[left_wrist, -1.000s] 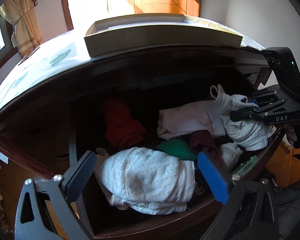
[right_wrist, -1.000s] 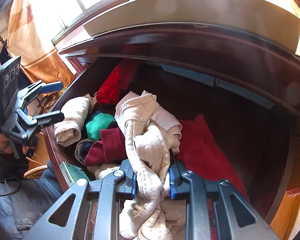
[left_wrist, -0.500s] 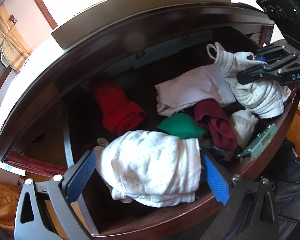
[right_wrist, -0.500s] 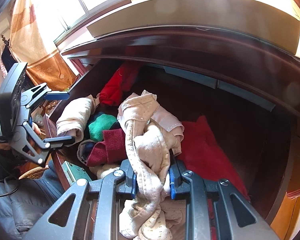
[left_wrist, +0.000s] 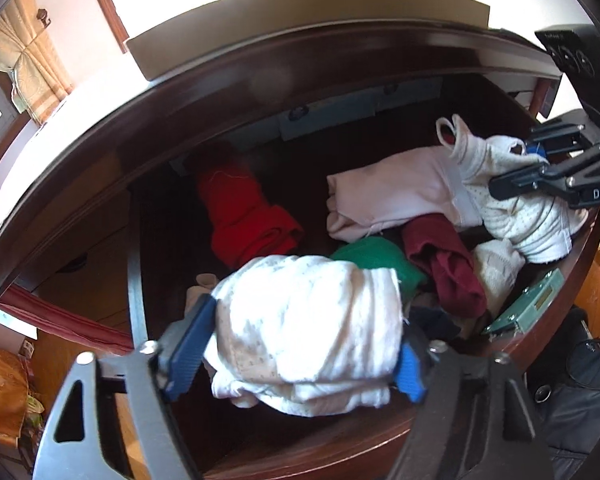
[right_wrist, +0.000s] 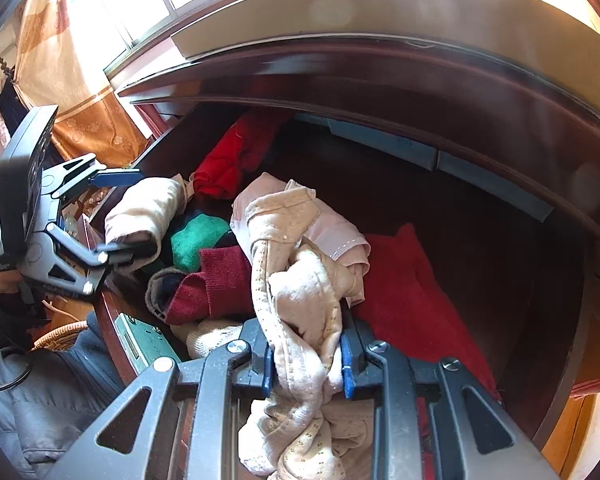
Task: Take underwear out of drawer
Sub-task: 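Grasp the white folded underwear with the left gripper and lift it from the drawer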
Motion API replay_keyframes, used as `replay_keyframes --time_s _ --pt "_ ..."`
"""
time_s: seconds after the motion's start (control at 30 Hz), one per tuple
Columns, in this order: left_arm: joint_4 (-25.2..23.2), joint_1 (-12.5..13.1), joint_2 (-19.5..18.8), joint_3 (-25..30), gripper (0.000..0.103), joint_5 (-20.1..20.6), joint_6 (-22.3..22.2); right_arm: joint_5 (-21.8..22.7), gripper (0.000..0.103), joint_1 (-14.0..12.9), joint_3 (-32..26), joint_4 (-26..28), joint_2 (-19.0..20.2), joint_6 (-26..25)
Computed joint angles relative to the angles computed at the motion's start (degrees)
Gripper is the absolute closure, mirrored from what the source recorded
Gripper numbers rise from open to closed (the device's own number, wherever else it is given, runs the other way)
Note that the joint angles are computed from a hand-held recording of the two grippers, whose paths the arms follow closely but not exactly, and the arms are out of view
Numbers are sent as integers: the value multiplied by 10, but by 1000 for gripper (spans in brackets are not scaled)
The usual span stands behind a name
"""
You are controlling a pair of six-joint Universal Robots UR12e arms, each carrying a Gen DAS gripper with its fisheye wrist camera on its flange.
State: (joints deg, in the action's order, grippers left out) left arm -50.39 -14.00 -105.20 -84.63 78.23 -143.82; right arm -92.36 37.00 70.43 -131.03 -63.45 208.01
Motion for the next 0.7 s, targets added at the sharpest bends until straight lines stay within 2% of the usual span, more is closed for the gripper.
replay_keyframes --time_s 0.03,0.13,0.23,0.33,0.7 --pt "3 1 0 -2 41 -2 -2 0 75 0 -1 1 1 0" --pt "16 13 2 -8 52 -40 -28 -3 75 1 -2 2 2 -1" --pt "39 27 9 -19 58 -86 -54 -23 75 5 2 -9 0 -2" --pt "59 38 11 -25 61 -123 -76 -44 76 10 8 -26 -2 -6" --pt "93 60 19 -28 61 -219 -142 -117 77 27 21 -71 -6 -20"
